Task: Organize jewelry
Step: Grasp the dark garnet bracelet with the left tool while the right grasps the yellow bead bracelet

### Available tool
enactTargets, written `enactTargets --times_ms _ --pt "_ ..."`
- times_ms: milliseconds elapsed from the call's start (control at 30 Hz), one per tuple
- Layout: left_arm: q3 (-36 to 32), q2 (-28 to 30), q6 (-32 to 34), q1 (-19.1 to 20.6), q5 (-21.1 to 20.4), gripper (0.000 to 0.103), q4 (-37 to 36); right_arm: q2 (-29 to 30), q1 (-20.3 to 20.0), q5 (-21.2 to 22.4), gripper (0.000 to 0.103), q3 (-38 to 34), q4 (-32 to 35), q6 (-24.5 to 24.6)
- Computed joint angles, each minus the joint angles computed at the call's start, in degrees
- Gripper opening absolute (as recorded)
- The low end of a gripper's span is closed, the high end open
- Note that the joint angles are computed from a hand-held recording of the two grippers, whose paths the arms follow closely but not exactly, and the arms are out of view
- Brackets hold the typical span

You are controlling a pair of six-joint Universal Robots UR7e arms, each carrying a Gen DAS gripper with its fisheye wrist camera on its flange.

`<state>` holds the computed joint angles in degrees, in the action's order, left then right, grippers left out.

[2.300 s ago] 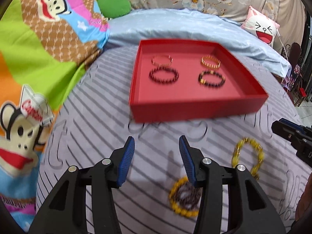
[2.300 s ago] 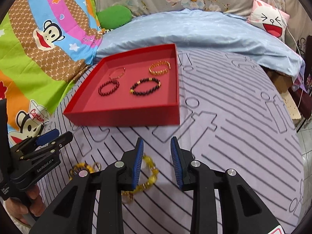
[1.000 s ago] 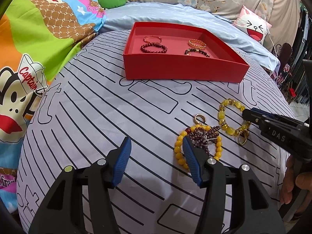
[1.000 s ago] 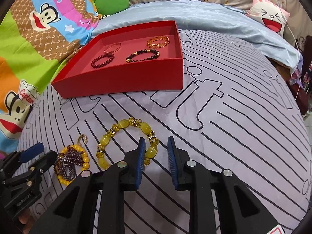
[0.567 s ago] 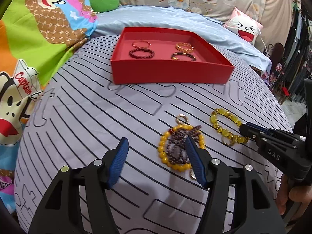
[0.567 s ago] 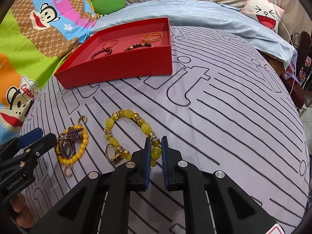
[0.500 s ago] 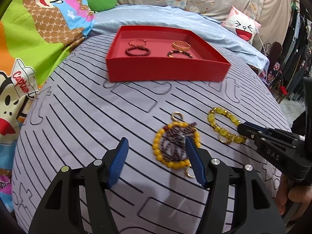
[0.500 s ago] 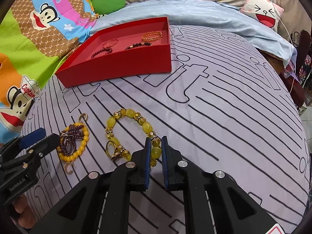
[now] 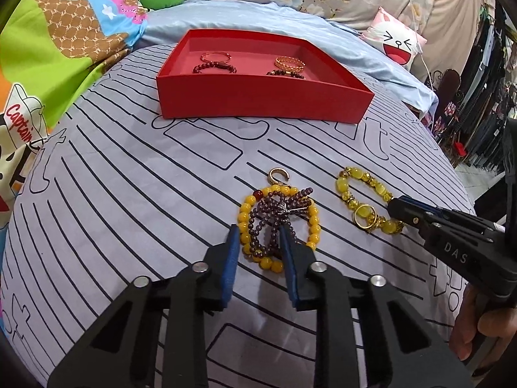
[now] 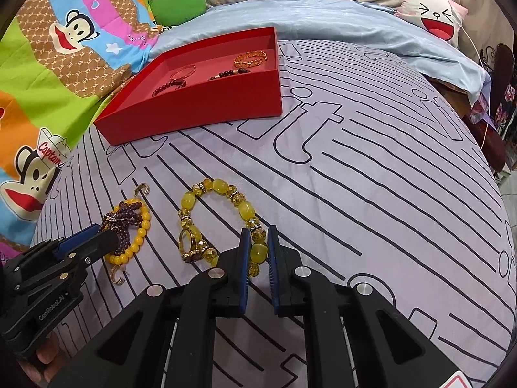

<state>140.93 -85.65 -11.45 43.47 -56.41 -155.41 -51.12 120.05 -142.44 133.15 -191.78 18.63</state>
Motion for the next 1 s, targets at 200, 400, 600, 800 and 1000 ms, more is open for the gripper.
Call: enactTargets --times_ms 200,400,600,800,1000 --pt "0.07 -0.35 0.67 -0.09 -0.83 0.008 -1.29 -0.54 -0.16 0.96 0.01 0.32 -0.21 0.31" --pt "-0.4 -1.62 0.34 -0.28 -1.65 0.007 -0.8 -1.07 0.47 1.99 0.01 0.53 -0.92 0.27" --pt "-1.15 -3.28 0.02 -0.44 -2.21 0.006 -0.34 -2.11 1.88 2.34 0.01 0.24 -2.01 -0.44" --pt "-2.91 -4.39 0.51 -0.63 -1.4 0.006 0.27 -3.3 3.03 2.25 0.009 -0.68 -2.98 -2.24" --pt "-5.68 -3.92 2.53 -0.46 0.15 0.006 0.2 -4.0 3.94 1.1 0.009 -2.46 -3.65 -4.88"
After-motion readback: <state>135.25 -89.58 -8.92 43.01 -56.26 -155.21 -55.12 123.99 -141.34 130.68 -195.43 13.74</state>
